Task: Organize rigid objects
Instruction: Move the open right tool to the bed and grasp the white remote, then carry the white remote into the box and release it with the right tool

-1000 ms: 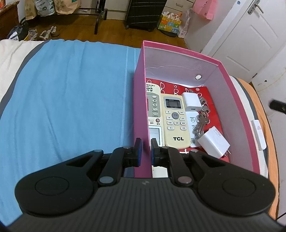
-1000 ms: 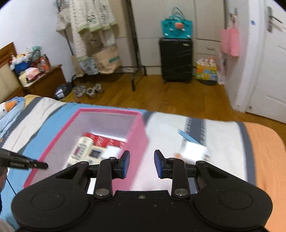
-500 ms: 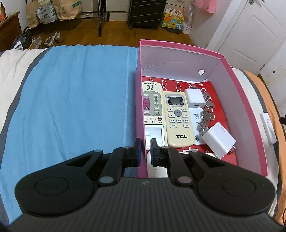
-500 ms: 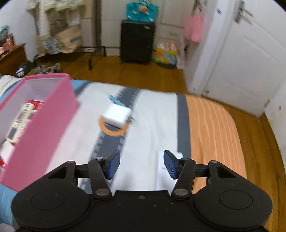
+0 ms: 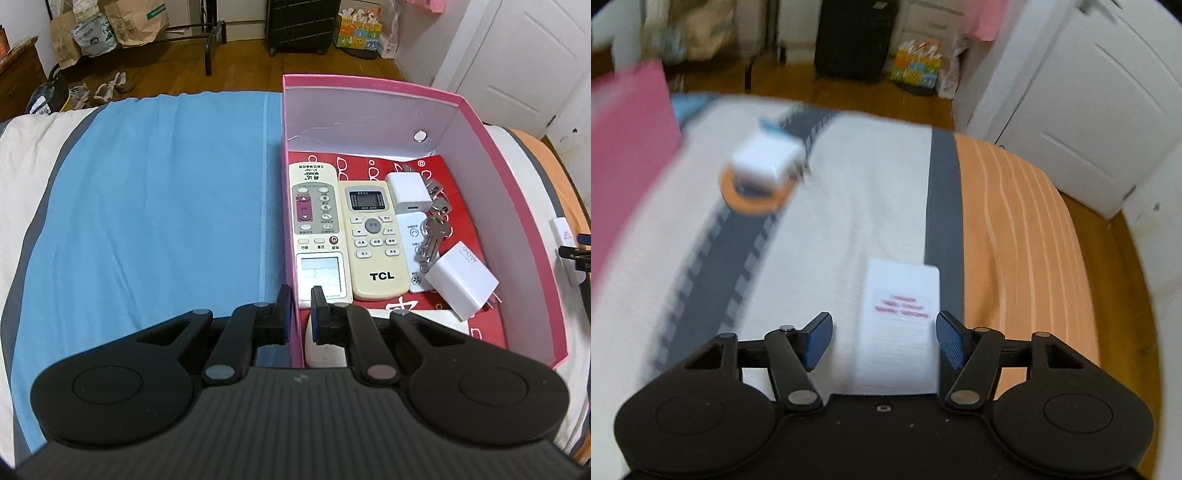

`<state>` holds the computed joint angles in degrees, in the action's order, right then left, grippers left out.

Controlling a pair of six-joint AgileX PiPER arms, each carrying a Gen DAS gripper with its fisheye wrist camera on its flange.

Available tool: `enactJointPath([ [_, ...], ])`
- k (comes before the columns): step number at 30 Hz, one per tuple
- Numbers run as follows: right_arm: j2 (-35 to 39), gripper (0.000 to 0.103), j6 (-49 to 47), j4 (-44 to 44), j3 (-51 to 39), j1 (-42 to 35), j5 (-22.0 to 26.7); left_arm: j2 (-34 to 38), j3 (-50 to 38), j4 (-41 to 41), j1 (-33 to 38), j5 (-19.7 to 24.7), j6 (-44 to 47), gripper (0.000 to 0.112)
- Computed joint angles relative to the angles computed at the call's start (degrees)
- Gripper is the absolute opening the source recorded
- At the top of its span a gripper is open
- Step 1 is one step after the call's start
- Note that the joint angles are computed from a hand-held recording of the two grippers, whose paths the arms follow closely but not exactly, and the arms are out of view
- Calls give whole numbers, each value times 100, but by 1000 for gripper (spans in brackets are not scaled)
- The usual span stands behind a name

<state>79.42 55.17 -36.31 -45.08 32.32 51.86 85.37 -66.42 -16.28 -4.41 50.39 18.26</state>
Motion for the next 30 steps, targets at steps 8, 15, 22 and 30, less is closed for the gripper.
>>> enactJointPath([
  [8,-322,61,-302,679,411,-1228,-1124,70,-25,-64,36,37,94,9],
  [15,-448,61,229,685,227,-642,-1032,58,-6,-111,61,35,126,9],
  [22,-39,61,-356,1724,36,-513,-1694,47,-5,-150,99,59,159,9],
  [30,273,61,627,437,-6,393,-1273,52,-24,-160,104,84,146,9],
])
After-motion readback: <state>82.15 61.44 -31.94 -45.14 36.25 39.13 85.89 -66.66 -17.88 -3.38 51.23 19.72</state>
